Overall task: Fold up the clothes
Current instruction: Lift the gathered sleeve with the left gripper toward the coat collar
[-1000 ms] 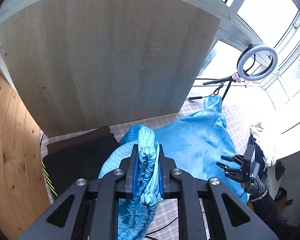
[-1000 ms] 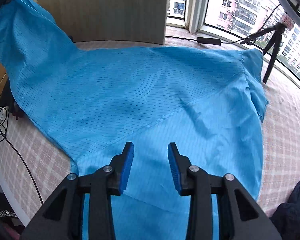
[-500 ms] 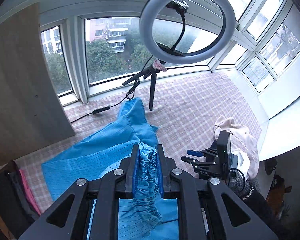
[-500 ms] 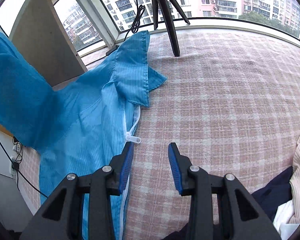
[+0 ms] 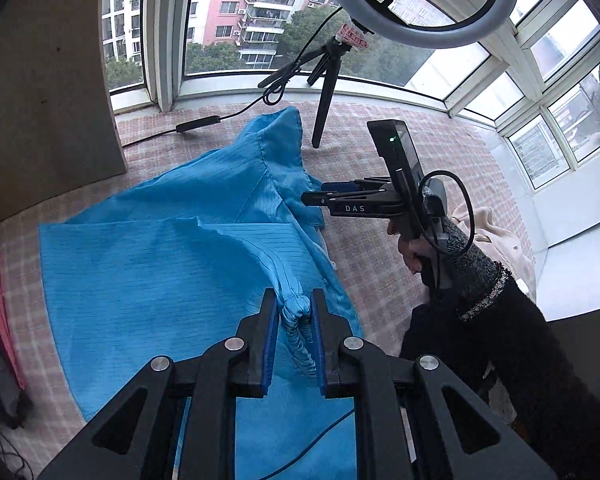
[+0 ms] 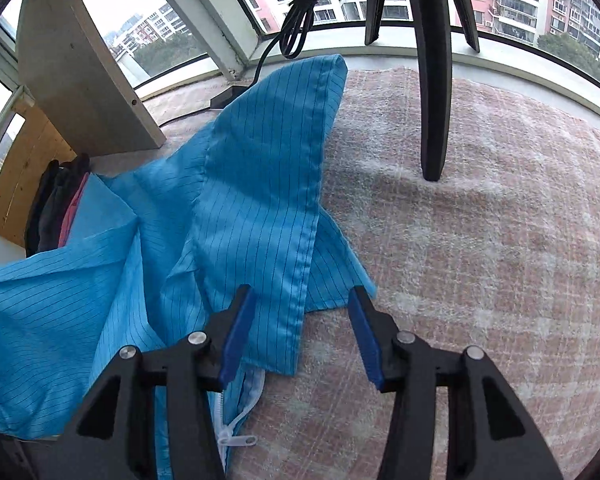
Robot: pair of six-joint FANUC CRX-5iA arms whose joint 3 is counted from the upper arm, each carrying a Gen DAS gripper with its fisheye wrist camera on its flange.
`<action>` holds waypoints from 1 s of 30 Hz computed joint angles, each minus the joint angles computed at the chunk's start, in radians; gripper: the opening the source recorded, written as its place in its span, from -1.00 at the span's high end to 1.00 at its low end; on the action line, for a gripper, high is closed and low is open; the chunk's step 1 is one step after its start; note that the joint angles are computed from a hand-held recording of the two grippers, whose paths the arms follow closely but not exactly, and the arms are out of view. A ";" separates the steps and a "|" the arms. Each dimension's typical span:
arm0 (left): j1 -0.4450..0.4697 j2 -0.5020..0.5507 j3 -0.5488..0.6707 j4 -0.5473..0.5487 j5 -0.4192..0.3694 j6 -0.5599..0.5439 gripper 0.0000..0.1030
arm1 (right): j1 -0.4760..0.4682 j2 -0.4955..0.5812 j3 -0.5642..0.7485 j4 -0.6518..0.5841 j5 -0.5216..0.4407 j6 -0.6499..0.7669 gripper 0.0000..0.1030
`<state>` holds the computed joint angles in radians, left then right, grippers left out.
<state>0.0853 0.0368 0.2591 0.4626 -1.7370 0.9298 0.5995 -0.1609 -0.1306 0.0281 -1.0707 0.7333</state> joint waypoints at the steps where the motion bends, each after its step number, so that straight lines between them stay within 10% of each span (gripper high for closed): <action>1: 0.018 -0.012 -0.023 -0.003 0.000 -0.009 0.74 | -0.010 0.000 0.003 -0.030 0.016 0.024 0.07; 3: 0.037 -0.017 -0.054 -0.008 -0.002 0.002 0.74 | -0.020 0.001 0.016 -0.082 0.033 0.070 0.08; 6: 0.052 -0.030 -0.093 -0.012 0.013 -0.001 0.74 | 0.002 0.008 0.033 -0.049 0.022 0.105 0.84; 11: 0.049 -0.041 -0.133 0.001 0.018 -0.009 0.74 | 0.097 0.014 0.034 0.179 -0.041 0.011 0.90; 16: 0.030 -0.034 -0.143 0.020 0.009 0.004 0.74 | 0.176 0.089 0.075 0.363 -0.157 0.029 0.89; 19: 0.007 -0.036 -0.134 0.023 0.021 0.015 0.74 | 0.223 0.164 0.102 0.499 -0.296 0.010 0.38; 24: -0.027 -0.004 -0.098 0.075 -0.011 0.032 0.73 | 0.225 0.019 0.075 0.435 -0.256 -0.106 0.13; 30: -0.190 0.078 0.024 0.024 -0.031 0.057 0.07 | 0.299 -0.231 -0.060 0.387 -0.208 -0.310 0.10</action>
<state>-0.1043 0.1147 0.2827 0.4868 -1.7680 0.9873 0.8981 -0.3922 -0.1907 0.4153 -1.2784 0.4232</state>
